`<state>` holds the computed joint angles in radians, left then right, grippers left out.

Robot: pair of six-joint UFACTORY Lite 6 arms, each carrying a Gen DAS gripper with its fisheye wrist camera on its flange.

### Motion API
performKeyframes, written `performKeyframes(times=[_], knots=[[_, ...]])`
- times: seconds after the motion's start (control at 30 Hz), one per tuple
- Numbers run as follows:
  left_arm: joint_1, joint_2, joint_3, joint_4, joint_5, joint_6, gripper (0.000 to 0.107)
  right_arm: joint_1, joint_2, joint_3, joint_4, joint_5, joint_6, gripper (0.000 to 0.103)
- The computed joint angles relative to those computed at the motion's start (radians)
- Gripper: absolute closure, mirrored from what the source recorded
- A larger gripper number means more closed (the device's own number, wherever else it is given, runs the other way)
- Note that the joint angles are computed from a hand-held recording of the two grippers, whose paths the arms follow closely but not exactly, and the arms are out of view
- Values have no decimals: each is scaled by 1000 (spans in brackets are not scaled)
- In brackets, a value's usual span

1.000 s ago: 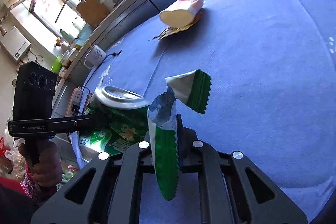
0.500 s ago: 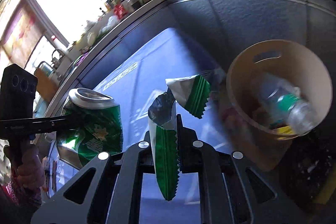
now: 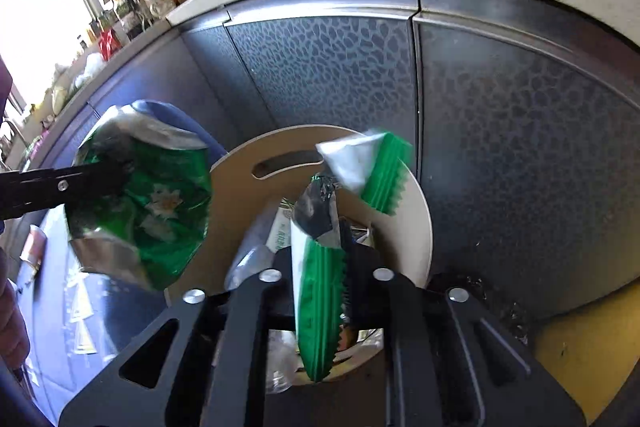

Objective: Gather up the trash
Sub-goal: 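Carry the can and packet to the bin and open both tools, then grasp the pink-white paper cup with the right tool while the left tool grasps the yellow wrapper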

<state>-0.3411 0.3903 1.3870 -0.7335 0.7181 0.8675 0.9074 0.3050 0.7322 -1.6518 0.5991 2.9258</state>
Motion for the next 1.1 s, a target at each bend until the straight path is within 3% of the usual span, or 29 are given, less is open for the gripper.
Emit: performKeyframes(times=[0.03,0.07,0.1,0.17,0.37,0.47,0.7,0.93,1.1], knots=[[-10,16,3,20,-26,-15,94,-15,10,1,-27,-10,15,72],[-24,32,10,47,-45,-42,94,-28,21,10,-39,-17,16,55],[-35,42,10,72,-60,-64,93,-32,31,15,-45,-12,19,47],[-49,48,-7,110,-92,-100,84,-16,33,13,-46,16,35,47],[-25,-64,-113,58,-104,-11,83,106,10,21,55,124,61,47],[17,-136,-163,16,-64,40,83,134,-2,56,118,158,12,47],[181,-376,-403,-93,20,262,83,276,-48,45,212,250,101,48],[558,-567,-638,-148,160,627,83,379,62,226,187,285,149,48],[962,-429,-576,-85,305,866,83,339,280,554,133,160,28,50]])
